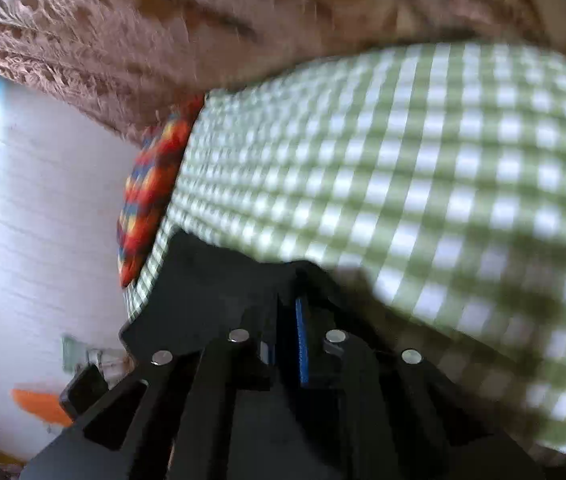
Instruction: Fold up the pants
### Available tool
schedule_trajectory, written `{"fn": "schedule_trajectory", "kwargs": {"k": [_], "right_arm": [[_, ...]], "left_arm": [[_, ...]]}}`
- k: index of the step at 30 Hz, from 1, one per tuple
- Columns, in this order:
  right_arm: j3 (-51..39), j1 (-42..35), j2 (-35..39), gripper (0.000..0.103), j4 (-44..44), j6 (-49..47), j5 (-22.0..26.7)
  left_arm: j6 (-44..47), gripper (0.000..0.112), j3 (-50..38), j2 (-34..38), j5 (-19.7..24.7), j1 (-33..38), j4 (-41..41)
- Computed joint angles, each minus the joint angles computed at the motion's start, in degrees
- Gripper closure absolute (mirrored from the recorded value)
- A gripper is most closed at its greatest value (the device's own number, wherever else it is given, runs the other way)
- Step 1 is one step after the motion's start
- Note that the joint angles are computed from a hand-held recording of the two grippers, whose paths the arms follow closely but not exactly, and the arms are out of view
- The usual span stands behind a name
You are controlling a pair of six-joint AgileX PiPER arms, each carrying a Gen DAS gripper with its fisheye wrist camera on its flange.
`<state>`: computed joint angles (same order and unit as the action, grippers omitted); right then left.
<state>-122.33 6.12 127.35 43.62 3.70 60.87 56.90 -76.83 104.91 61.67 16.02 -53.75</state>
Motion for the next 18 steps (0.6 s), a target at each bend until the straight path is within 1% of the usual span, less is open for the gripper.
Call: {"fn": "schedule_trajectory", "kwargs": {"k": [1,2,4,5,6,7,8,9,10,11,13,15,17,18], "right_arm": [[1.0,-0.4,-0.4,0.098,-0.2,0.2,-1.1],[-0.4,-0.1,0.3,0.098,-2.7,1.7,-0.7],[-5.8,1.8,5.0,0.098,-11.5,4.9,3.9],[-6.7,2.3,6.1,0.099,-13.4,7.1,3.7],[-6.0,2.1,5.8,0.098,-12.9,8.0,2.8],[-3.7,1.6,4.6,0.097,-10.5,6.7,1.5],[-1.3,1.5,2.7,0.094,-9.9,5.9,0.2],[0.9,1.3,1.0,0.087,-9.5,5.0,-0.7],[4.1,1.1,-1.6,0.073,-9.4,4.0,-2.1],[8.7,1.0,-5.4,0.07,-10.2,3.8,-4.5],[16.3,-0.3,-11.5,0.07,-7.1,0.5,-7.4],[22.1,-0.5,-16.6,0.07,-6.7,-1.5,-8.8],[26.7,-0.2,-20.4,0.073,-4.0,-4.7,-8.7],[29.0,0.8,-22.1,0.073,-4.6,-5.4,-8.4]], "left_arm": [[-0.7,0.076,-0.3,0.4,0.5,0.3,-0.2],[-1.0,0.076,-0.6,0.8,0.9,0.4,-0.2],[-1.7,0.076,-0.7,1.2,0.6,0.2,0.1],[-2.1,0.076,-0.8,1.1,0.4,-0.1,0.4],[-3.0,0.076,-1.1,0.9,0.1,-0.5,1.4],[-4.9,0.076,-2.1,0.5,0.5,-1.0,3.1],[-6.3,0.076,-3.2,0.6,1.5,-1.0,3.8],[-8.0,0.076,-5.1,1.0,3.0,-1.1,4.2],[-9.2,0.076,-6.9,1.5,4.2,-1.1,4.4],[-10.4,0.076,-8.6,1.6,4.0,-1.2,4.4],[-12.3,0.076,-12.8,2.9,3.8,-1.5,3.8],[-14.8,0.076,-15.7,3.7,1.6,-2.6,5.1],[-20.3,0.076,-19.4,5.2,-2.8,-5.0,11.6],[-23.4,0.076,-19.9,5.4,-5.1,-6.0,15.5]]}}
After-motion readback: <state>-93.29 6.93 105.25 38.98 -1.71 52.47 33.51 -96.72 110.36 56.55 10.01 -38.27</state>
